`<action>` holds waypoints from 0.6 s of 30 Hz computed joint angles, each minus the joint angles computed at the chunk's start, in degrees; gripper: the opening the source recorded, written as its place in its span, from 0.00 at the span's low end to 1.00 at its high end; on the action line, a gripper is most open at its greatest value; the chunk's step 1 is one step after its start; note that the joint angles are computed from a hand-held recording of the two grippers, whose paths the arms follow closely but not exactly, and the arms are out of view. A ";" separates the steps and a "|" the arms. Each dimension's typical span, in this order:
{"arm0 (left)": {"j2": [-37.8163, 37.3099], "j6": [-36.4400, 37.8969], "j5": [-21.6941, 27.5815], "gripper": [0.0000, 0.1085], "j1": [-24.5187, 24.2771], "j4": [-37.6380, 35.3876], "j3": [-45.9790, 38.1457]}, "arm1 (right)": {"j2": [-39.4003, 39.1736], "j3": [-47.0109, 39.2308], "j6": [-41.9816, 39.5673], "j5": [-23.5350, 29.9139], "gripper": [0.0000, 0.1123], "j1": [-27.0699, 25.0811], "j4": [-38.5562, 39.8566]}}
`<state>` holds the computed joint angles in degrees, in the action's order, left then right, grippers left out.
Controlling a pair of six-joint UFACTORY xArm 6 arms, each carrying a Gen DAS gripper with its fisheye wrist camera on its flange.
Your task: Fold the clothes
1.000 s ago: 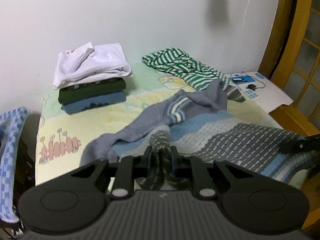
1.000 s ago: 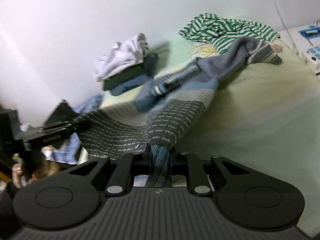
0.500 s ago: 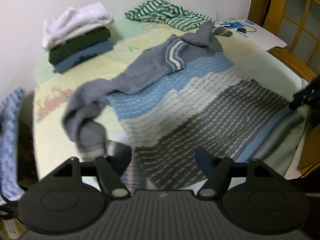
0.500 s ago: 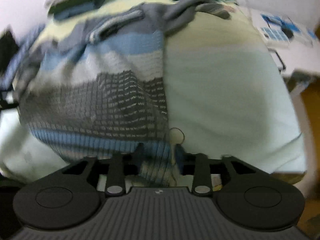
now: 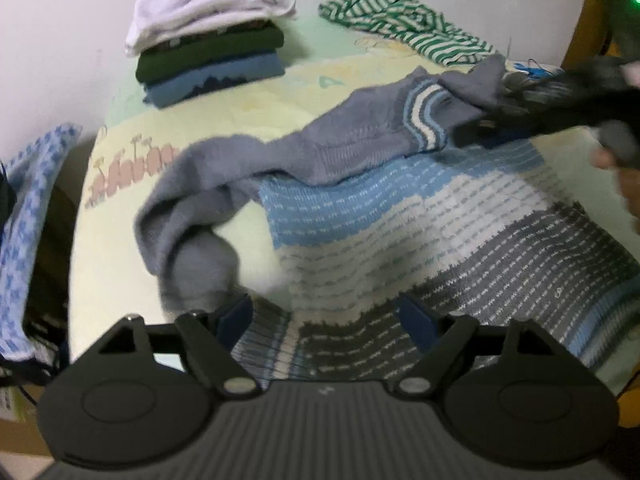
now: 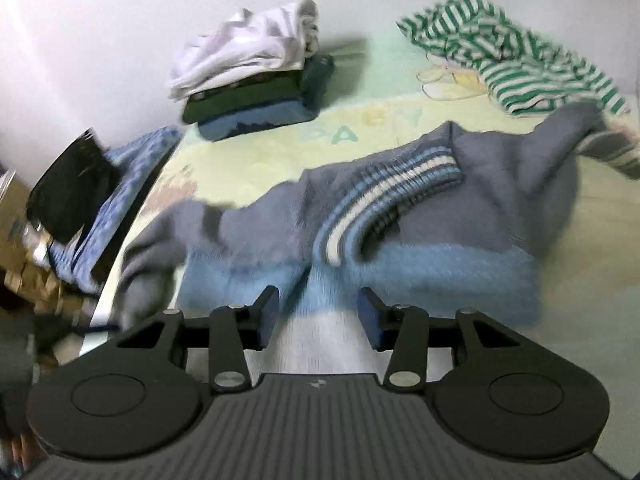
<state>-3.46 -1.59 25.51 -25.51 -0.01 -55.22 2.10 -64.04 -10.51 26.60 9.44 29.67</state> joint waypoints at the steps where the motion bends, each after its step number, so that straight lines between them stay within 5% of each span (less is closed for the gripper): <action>1: 0.47 -1.31 0.42 0.78 -0.21 0.25 -0.25 | 2.49 -2.17 1.73 0.76 0.43 -0.11 -1.80; 5: 1.65 -7.11 1.70 0.73 -1.31 3.94 -0.50 | 8.92 -8.22 3.23 3.18 0.35 -0.70 -4.12; 9: 1.50 -11.00 1.94 0.57 -2.40 5.25 0.26 | 12.78 -13.96 -0.95 6.79 0.11 -2.18 1.05; 18: 0.29 -18.49 5.68 0.44 -3.33 8.99 -0.31 | 29.43 -41.46 -3.83 6.04 0.08 -2.23 2.12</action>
